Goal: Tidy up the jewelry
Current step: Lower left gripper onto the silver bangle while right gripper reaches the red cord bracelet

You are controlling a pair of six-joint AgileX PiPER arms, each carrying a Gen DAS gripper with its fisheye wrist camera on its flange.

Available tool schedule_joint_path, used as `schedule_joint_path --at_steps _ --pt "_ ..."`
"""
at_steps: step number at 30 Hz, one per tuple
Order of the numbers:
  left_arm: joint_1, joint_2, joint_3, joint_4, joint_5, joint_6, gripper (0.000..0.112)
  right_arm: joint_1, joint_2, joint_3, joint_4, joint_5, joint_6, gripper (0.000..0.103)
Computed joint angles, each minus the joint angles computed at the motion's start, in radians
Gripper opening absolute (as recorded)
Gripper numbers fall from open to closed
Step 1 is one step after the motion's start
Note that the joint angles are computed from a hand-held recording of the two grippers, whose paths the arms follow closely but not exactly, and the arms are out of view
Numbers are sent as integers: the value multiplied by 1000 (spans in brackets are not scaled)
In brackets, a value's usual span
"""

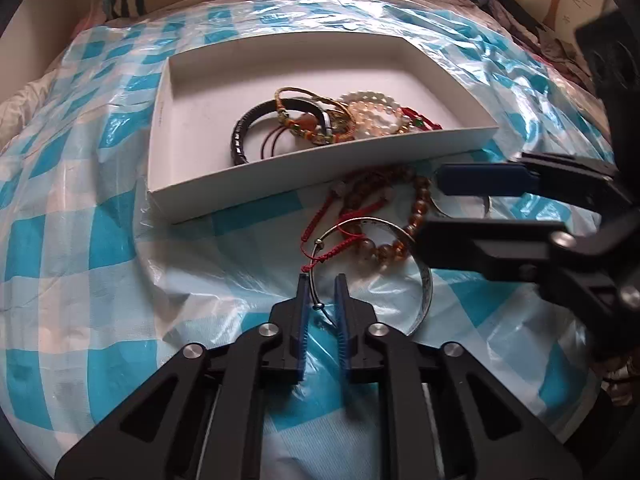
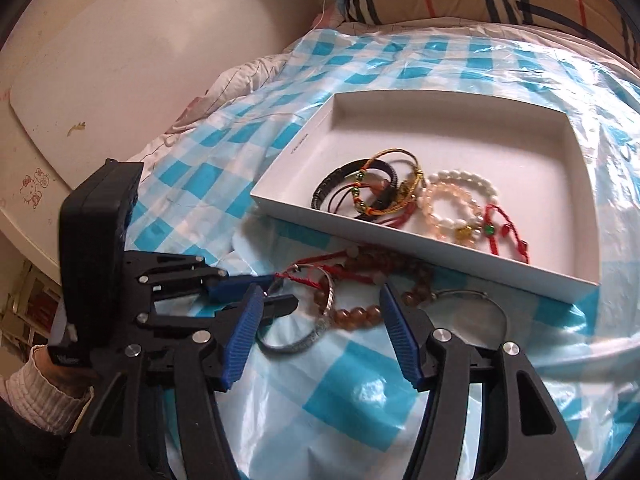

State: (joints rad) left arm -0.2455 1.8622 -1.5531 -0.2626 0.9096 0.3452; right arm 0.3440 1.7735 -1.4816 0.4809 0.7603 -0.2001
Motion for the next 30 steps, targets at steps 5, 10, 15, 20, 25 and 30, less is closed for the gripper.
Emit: schedule_joint_path --at_steps 5,10,15,20,25,30 --pt "41 -69 38 -35 76 131 5 27 101 -108 -101 33 80 59" --pt "89 -95 47 -1 59 90 5 62 118 -107 -240 57 151 41" --pt "104 -94 65 -19 37 76 5 17 20 17 -216 41 142 20" --pt "102 -92 82 -39 15 70 6 -9 -10 41 -137 -6 107 60" --pt "100 -93 89 -40 7 61 6 50 90 -66 -208 39 143 49" --pt "98 -101 106 -42 -14 36 6 21 16 18 -188 -19 169 13"
